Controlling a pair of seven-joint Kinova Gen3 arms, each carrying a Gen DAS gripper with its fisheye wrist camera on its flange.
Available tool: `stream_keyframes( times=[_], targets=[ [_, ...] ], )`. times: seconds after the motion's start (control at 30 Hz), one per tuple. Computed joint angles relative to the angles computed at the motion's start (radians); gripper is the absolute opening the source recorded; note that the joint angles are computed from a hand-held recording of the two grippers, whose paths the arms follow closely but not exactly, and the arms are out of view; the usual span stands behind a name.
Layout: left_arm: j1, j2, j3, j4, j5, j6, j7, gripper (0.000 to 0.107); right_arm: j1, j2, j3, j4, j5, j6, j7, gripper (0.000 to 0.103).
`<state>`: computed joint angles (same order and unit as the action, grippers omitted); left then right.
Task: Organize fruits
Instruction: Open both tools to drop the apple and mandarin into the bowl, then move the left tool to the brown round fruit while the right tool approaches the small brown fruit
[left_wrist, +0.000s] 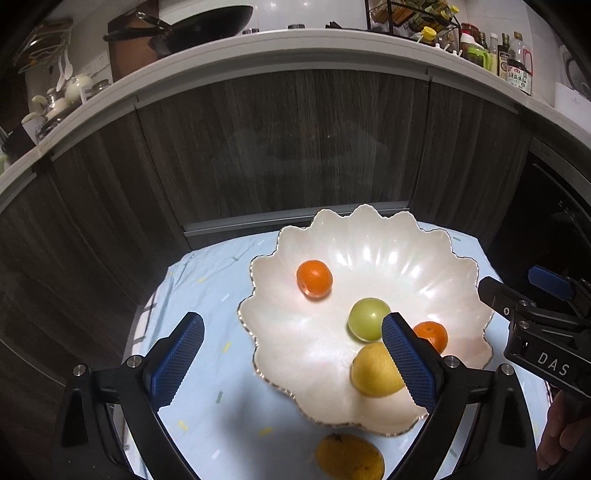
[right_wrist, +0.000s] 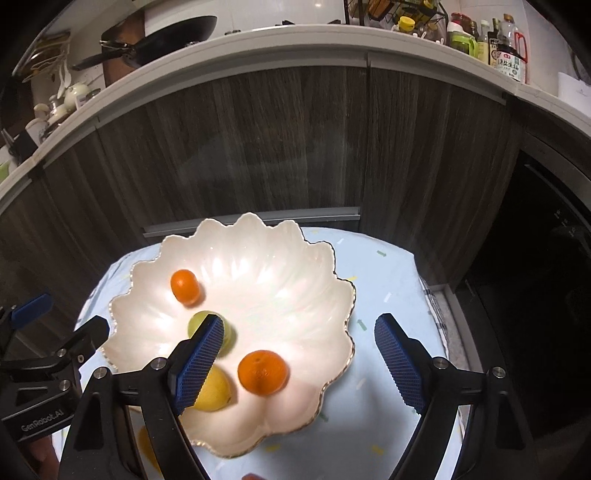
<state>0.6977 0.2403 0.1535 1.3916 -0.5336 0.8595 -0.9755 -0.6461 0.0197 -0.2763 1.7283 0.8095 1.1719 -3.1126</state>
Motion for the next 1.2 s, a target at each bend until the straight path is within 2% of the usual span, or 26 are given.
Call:
stream_keyframes(
  times=[0.5,0.97,1.2],
  targets=[
    [-0.017,-0.114,0.053,0.080,-0.044,0.033,0.065,0.098,-0.088,-0.016,-0.065,-0.046,0.035,0.152,-0.049,0.085],
    [-0.056,-0.210,0.133,0.156,-0.089,0.082,0.125,0.098,-0.163,-0.010,-0.103,-0.071,0.048,0.239,-0.097,0.085],
    [-0.082,-0.244,0.161,0.201,-0.078,0.090,0.147,0.098,-0.206,0.004,-0.107,-0.078,0.049,0.275,-0.109,0.085]
  ],
)
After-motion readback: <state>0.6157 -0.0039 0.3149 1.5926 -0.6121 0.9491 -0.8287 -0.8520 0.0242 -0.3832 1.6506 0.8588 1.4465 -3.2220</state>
